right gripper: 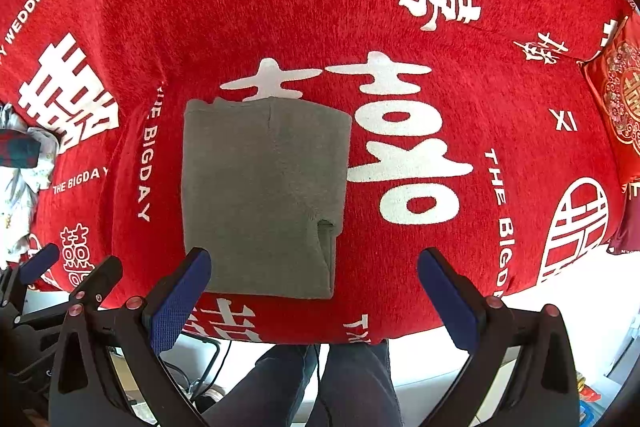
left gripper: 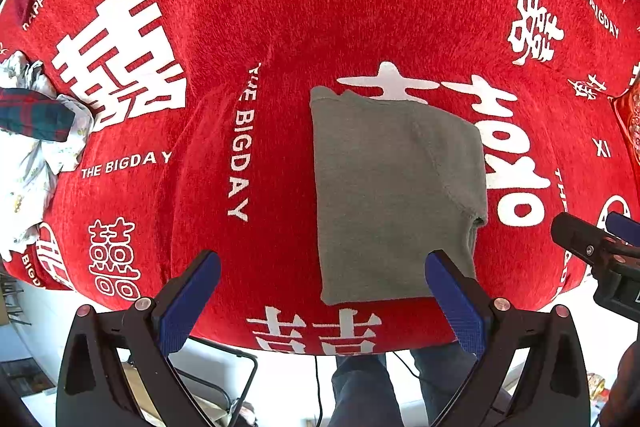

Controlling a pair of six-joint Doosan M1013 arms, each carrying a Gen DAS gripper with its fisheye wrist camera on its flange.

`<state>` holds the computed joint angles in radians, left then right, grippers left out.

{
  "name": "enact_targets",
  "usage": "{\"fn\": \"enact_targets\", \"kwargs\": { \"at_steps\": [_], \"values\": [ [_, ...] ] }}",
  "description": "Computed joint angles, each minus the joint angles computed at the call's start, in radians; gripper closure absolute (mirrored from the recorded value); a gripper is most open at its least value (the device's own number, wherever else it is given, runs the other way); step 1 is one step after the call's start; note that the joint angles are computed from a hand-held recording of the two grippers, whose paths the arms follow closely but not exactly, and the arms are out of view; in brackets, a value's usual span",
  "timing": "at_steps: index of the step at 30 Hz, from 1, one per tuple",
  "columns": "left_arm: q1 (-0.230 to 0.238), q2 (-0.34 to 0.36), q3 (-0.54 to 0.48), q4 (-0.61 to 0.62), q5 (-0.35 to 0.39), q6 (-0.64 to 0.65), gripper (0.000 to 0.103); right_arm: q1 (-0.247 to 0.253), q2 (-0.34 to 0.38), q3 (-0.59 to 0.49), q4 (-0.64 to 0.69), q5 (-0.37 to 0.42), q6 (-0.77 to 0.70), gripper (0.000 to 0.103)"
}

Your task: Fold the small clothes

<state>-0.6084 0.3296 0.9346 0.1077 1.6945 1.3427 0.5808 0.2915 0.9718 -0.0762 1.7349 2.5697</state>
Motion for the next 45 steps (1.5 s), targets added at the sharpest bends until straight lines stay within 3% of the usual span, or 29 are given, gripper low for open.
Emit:
{"fn": "enact_targets", "kwargs": {
  "at_steps": [45],
  "values": [
    [-0.008,-0.006,0.004,0.041,-0.008,-0.012,0.001,0.007,-0.001,0.001,-0.002,0.001,0.014,0.0]
  ]
}}
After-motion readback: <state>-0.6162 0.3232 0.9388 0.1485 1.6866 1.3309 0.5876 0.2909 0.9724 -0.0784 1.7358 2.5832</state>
